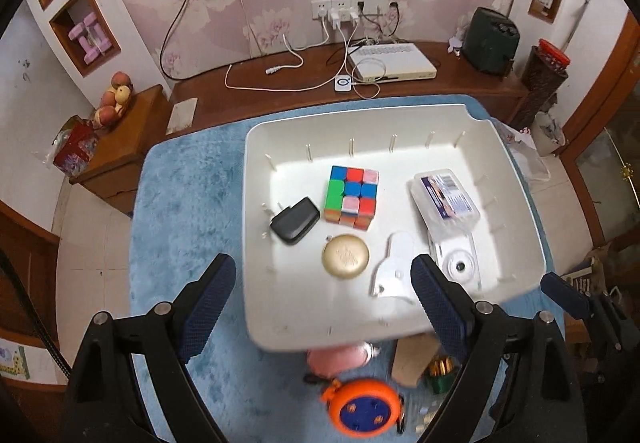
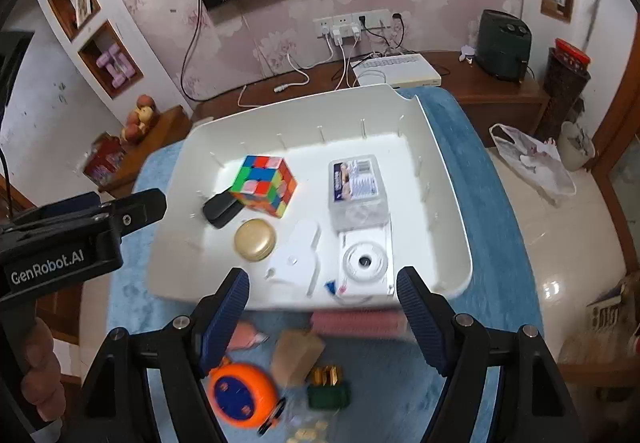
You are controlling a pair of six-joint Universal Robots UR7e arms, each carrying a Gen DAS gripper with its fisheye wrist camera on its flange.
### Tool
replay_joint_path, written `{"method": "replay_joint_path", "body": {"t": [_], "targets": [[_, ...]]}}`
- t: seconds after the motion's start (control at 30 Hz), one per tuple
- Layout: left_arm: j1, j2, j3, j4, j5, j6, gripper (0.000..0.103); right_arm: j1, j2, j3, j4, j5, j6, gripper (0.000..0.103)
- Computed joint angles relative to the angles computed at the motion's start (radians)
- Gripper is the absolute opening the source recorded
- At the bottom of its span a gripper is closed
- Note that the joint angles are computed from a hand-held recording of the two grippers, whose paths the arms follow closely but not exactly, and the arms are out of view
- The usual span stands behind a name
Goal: Organize rigid objects
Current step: 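Lower the cube and toothpick box into the white tray and open both tools, then grasp the orange tape reel with the left tool while the right tool grasps the clear sticker pack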
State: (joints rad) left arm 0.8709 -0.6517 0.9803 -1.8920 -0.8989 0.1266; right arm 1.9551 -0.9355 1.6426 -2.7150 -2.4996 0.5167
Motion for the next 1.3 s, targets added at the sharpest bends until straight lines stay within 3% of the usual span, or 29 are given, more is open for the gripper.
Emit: {"method": "replay_joint_path", "body": {"t": [0.57,1.0,1.3], "targets": [[0.011,-0.229,0.251,-0.046,-0.028,-0.007,0.091,0.142,-0.025,0.153,-0.093,-0.108,0.121,0.077],[0.015,-0.326,0.406,-0.092,-0.045,0.018,0.091,0.152,-0.045,0.269,-0.055,-0.104,0.242,0.077],[0.034,-0.341,0.480,-0.080,-0.024,0.007,0.091,0.136,-0.012,0.341,-0.155,-0.064,0.199,0.077]]}}
